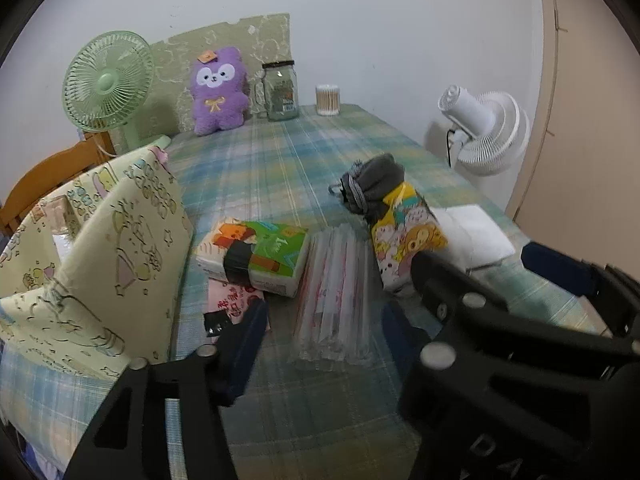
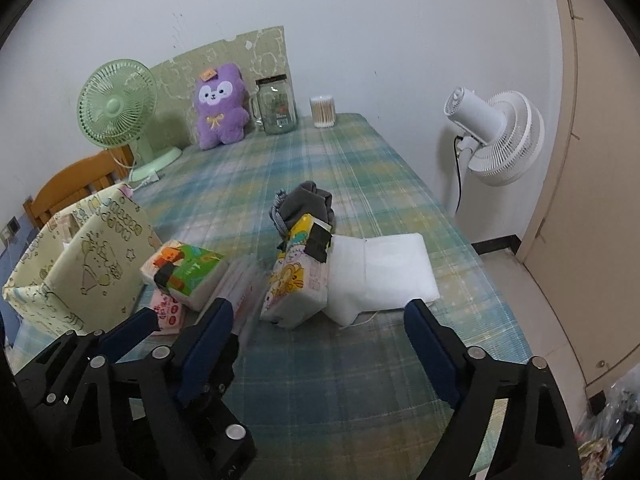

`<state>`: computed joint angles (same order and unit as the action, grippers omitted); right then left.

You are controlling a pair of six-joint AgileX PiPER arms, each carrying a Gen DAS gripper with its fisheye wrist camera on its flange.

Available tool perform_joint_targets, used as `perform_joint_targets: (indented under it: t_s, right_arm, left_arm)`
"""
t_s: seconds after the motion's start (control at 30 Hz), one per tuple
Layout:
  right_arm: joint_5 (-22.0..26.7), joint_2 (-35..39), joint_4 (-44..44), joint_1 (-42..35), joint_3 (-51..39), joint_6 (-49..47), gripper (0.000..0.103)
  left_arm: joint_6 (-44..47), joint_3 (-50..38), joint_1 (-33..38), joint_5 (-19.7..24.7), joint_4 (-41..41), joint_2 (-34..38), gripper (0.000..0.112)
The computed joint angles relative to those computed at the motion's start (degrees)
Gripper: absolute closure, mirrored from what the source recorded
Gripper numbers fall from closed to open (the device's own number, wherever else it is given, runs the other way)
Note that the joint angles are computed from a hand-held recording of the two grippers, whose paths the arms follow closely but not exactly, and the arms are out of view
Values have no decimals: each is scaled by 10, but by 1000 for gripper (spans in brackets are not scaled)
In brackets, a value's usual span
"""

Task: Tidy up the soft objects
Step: 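Grasp the clear straw bag with the left tool while the right tool grasps the yellow snack bag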

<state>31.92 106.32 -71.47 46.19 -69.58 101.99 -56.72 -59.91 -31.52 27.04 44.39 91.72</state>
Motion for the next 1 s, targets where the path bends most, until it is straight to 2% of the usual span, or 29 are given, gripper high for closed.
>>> perform_joint_targets:
  t_s: [0.07,0.17,0.27,0.4,0.5,0.63,0.83,1.0]
  right_arm:
    - [1,3,7,-2,-4,-9,17]
    - [10,7,9,-3,-11,-12,22]
    - [10,11,0,-6,-16,-4,25]
    - [10,20,6,-12,-35,-22,33]
    - [-2,29,14,-17,-49,-41,37]
    - [-20,51,59,-26,-80,-94,40]
    - [-52,73,125,-38,-103,-152,67]
    - [-50,72,127,-35,-101,-149,75]
  left_arm:
    - [26,-5,6,-4,-27,6,58]
    - [41,-17,9,7,-39,21,70]
    - [76,-23,18,1,-70,27,75]
    - [114,-24,27,-9,-106,26,84]
    - [142,-21,36,-18,-137,21,87]
    - [139,-28,43,-16,-134,24,89]
    - [157,-36,52,-21,-156,32,89]
    - [159,-36,52,-22,-159,30,92]
